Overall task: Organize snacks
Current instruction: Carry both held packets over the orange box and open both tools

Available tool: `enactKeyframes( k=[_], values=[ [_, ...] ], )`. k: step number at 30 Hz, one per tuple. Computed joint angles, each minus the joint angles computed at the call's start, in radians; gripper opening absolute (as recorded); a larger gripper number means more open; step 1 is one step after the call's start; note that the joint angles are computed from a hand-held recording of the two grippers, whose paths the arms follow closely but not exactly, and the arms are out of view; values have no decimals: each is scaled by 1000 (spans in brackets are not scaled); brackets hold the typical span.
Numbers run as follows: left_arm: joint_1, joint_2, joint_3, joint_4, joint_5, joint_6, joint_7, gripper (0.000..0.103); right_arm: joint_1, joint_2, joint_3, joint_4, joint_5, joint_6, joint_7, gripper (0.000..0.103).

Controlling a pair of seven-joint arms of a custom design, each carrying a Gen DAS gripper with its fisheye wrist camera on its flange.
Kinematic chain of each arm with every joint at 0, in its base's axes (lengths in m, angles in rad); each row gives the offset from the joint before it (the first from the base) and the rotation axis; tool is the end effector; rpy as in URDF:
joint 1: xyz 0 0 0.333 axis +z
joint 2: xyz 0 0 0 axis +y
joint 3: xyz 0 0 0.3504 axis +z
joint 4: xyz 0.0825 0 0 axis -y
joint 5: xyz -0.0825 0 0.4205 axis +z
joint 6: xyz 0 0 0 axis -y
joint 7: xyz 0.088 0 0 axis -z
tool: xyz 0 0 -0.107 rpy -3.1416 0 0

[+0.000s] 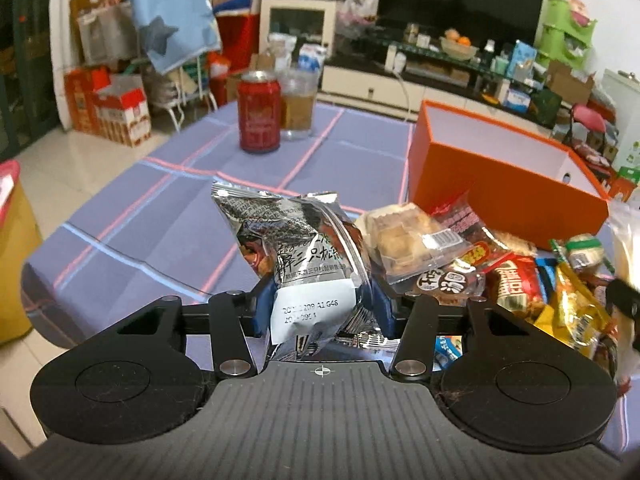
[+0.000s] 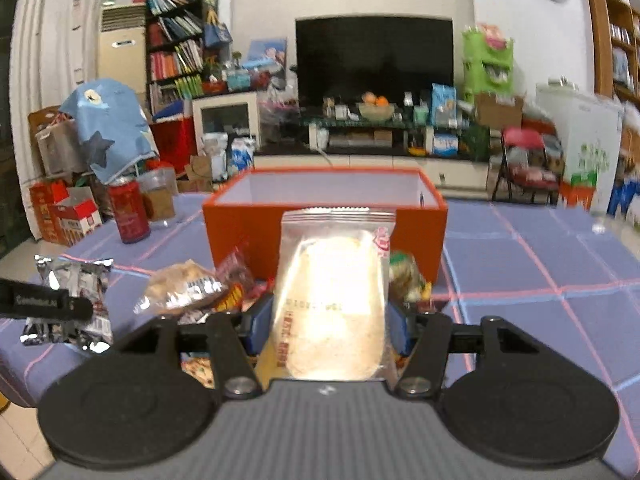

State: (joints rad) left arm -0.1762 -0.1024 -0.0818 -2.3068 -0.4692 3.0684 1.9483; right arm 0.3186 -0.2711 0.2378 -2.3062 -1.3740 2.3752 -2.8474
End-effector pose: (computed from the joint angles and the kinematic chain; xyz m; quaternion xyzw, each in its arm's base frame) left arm 0.5576 -0.1109 0.4981 -0.5786 0.6978 -0.3520 0.2330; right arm 0.4456 0.2727 0.5109 -0.4729 0.6917 -0.4392 0.3239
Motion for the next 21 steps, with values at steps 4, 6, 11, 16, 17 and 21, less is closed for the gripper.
enactKeyframes(
  k=[4, 6, 11, 16, 17, 21],
  values=[
    [-78, -68, 61, -26, -120, 13, 141, 18, -5, -51, -8, -16, -9, 40, 24, 60],
    [-168, -82, 126, -17, -225, 45, 259, 18, -16, -85, -8, -26, -8, 58, 22, 60],
    [-362, -54, 245, 71, -477, 69, 532, 18, -60, -103, -23, -12, 31, 119, -47, 60],
    [-352, 115, 206, 310, -600, -54, 586, 18, -151, 14, -86, 107, 30, 247, -90, 60],
    [-343, 172, 190, 382, -612, -81, 590, 18, -166, 66, -106, 154, 46, 277, -105, 60],
    [-330, 388, 159, 635, -447, -146, 468, 18, -199, 247, -176, 322, 72, 396, -130, 60]
  ],
)
